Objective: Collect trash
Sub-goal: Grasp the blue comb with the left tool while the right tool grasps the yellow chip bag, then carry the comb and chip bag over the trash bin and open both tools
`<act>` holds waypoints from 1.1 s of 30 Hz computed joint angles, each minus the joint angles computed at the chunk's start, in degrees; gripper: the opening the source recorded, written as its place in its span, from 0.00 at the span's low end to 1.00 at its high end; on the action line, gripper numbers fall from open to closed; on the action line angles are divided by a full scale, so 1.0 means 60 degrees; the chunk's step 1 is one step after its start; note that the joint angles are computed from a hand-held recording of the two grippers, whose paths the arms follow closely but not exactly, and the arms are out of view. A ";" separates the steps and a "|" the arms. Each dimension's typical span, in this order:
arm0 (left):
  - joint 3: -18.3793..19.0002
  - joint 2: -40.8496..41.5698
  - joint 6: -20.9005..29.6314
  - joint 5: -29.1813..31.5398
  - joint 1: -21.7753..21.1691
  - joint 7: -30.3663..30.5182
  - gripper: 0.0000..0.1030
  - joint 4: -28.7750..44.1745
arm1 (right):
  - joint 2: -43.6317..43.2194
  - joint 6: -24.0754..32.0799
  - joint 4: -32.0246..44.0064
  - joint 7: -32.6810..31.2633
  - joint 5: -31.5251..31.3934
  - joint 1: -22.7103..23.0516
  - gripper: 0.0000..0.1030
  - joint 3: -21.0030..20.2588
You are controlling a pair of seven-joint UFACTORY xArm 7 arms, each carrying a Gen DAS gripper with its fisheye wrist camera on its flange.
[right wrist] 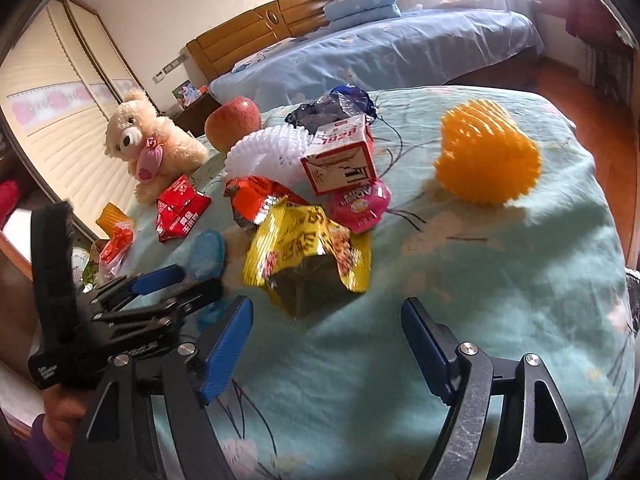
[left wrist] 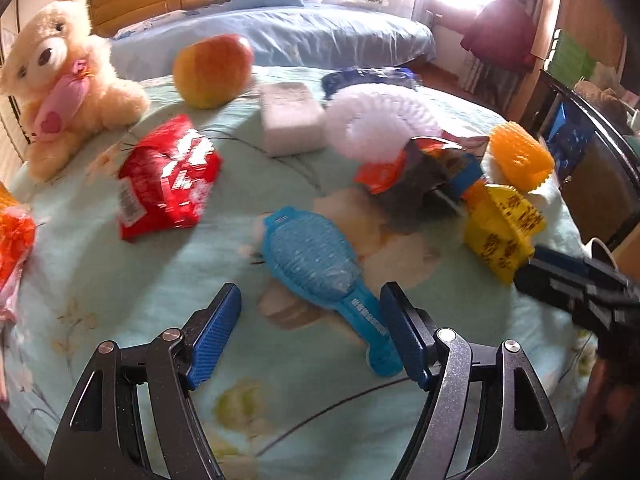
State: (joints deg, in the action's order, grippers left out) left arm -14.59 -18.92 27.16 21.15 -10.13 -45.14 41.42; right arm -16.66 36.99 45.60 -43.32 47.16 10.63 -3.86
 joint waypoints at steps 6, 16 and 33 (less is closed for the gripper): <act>0.0120 -0.0115 -0.0374 -0.0246 -0.0047 0.0382 0.58 -0.0196 | 0.0542 -0.0675 0.0342 0.0272 -0.0299 0.0137 0.61 0.0380; -0.0171 -0.0168 -0.0832 0.0058 -0.0241 0.0289 0.17 -0.0200 | 0.0091 -0.0920 -0.0070 0.0101 -0.0038 0.0263 0.25 0.0158; -0.0432 -0.0393 -0.1494 -0.1660 -0.1319 0.1226 0.15 -0.0279 | -0.2657 -0.0433 -0.2024 0.0518 -0.0565 -0.0111 0.03 -0.1063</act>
